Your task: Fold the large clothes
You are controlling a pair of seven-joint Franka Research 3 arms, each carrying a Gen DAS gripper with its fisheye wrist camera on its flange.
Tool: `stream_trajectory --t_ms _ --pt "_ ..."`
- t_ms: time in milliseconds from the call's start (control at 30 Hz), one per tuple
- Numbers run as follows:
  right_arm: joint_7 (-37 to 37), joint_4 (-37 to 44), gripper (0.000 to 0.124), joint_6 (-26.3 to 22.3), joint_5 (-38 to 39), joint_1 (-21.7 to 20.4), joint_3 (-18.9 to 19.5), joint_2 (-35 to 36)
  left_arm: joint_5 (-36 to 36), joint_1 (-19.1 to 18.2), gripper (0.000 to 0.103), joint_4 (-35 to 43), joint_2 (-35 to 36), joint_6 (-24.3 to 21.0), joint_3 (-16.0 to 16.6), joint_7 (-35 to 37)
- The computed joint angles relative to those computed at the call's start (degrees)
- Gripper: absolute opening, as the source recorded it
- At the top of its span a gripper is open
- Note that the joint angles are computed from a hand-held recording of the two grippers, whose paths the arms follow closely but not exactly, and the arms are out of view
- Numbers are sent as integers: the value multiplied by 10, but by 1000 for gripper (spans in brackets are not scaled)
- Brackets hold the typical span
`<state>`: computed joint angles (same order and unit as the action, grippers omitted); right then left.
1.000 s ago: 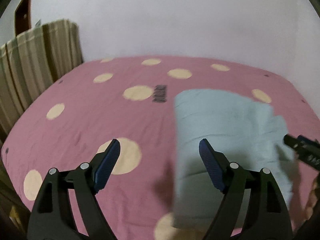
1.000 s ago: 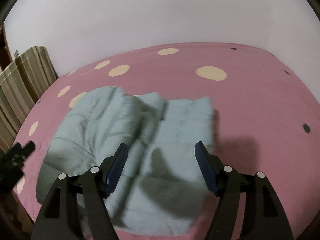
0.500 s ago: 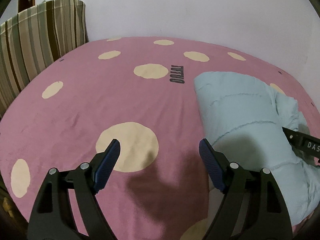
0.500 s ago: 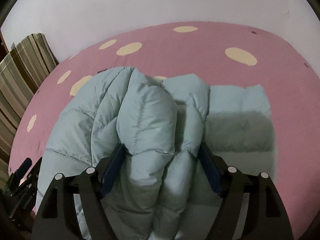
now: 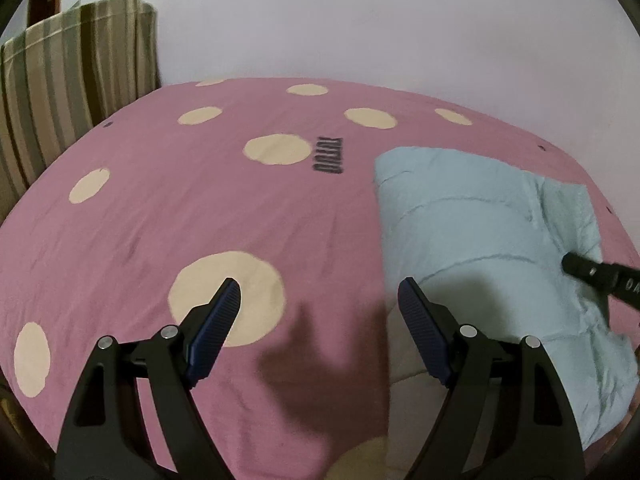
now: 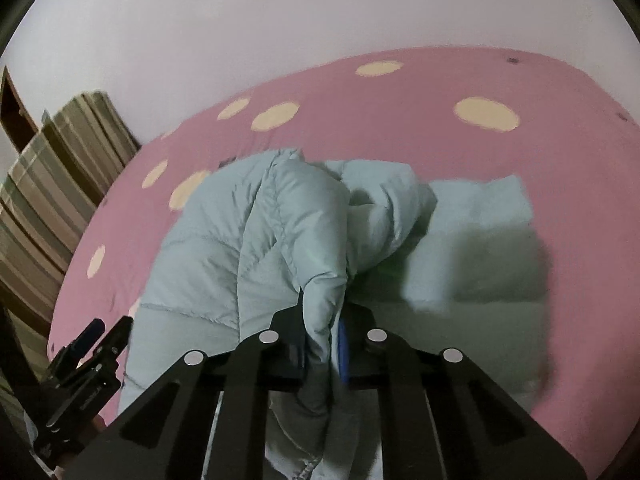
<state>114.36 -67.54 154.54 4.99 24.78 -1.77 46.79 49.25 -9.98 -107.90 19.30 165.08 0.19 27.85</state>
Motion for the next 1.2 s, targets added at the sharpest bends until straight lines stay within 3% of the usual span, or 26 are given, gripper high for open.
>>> stream_trajectory --t_ms 133,233,467,700,1100,1200 --pt "33 -91 11 40 -32 15 -45 -57 -47 4 81 19 17 -4 -30 68" --pt "36 -122 11 39 -33 0 -42 -70 -51 -17 81 40 34 -15 -28 90" --pt "17 -83 13 9 -35 -24 -32 -19 -37 -59 82 103 81 -74 -18 110" --pt "-7 -78 14 14 -10 -43 -13 1 -91 -57 83 155 133 -112 -32 169" --pt "-2 -98 15 44 2 -32 -27 -2 -95 -76 82 162 148 -103 -10 169" --pt "5 -116 25 51 0 -28 -32 -16 -87 -77 82 153 140 -94 -7 163"
